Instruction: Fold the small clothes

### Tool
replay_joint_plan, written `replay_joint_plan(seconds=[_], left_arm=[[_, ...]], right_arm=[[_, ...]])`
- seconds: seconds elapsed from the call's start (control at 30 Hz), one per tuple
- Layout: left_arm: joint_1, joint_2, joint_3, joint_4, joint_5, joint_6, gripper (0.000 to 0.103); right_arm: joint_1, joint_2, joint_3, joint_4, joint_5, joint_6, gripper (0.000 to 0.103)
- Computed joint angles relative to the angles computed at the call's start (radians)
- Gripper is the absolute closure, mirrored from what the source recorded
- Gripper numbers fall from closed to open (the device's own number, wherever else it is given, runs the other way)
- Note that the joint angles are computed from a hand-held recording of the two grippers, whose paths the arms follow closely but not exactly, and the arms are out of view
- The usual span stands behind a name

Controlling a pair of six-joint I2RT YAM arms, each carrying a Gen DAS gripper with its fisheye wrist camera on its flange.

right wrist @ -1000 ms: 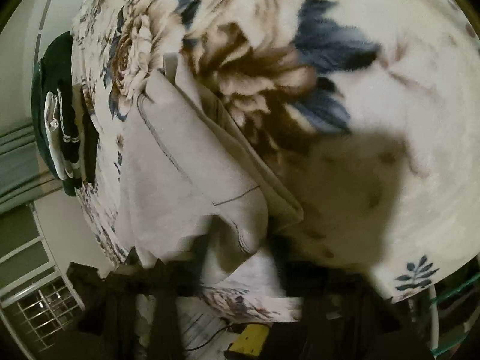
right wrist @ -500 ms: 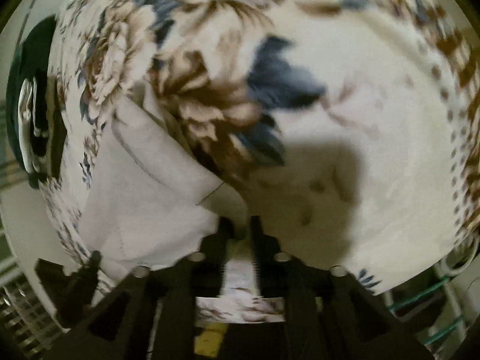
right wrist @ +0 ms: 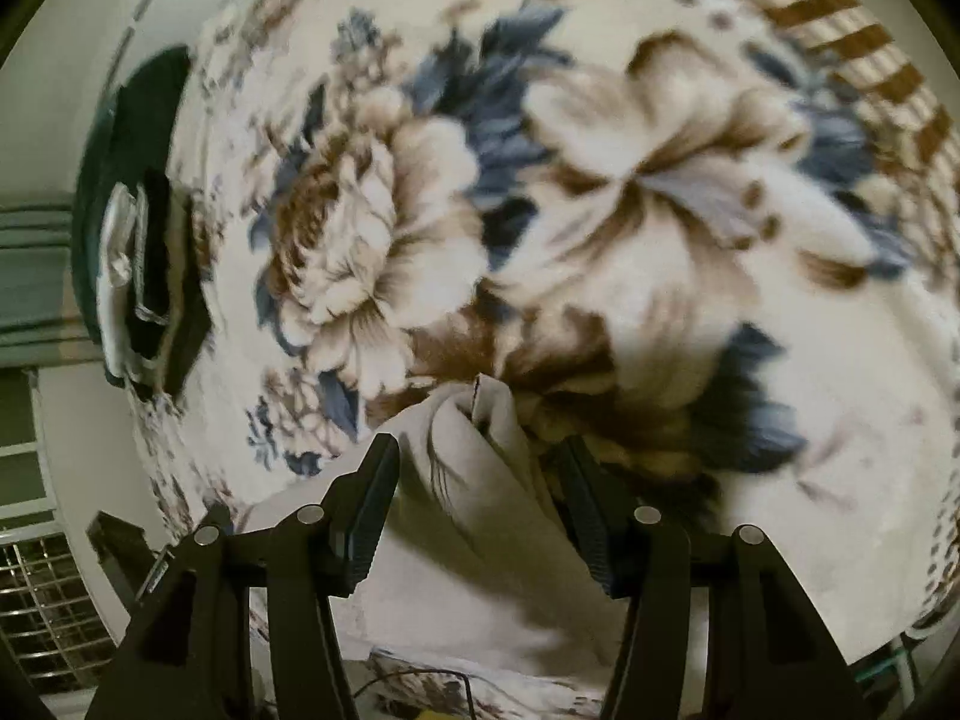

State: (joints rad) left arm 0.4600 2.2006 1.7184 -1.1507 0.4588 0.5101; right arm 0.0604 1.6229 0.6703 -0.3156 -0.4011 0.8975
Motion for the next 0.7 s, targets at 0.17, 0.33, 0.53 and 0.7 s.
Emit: replay_joint_plan(seconds=[0.17, 0.33, 0.53, 0.7], left_arm=[[-0.001, 0.050, 0.027, 0.054, -0.044, 0.008, 0.096], [-0.006, 0.116, 0.091, 0.025, -0.053, 0.012, 0.096], [0.028, 0.155, 0.201, -0.111, -0.016, 0.017, 0.090], [0.124, 0.176, 0.255, -0.229, 0.105, 0.043, 0.039]], right_arm=[[-0.011, 0.091, -0.029, 0.147, -0.058, 0.092, 0.084], [-0.029, 0.159, -0.022, 0.199, -0.054, 0.130, 0.086], [-0.044, 0.183, 0.054, 0.102, -0.090, 0.035, 0.076], [-0.146, 0.119, -0.003, 0.103, -0.199, -0.091, 0.043]])
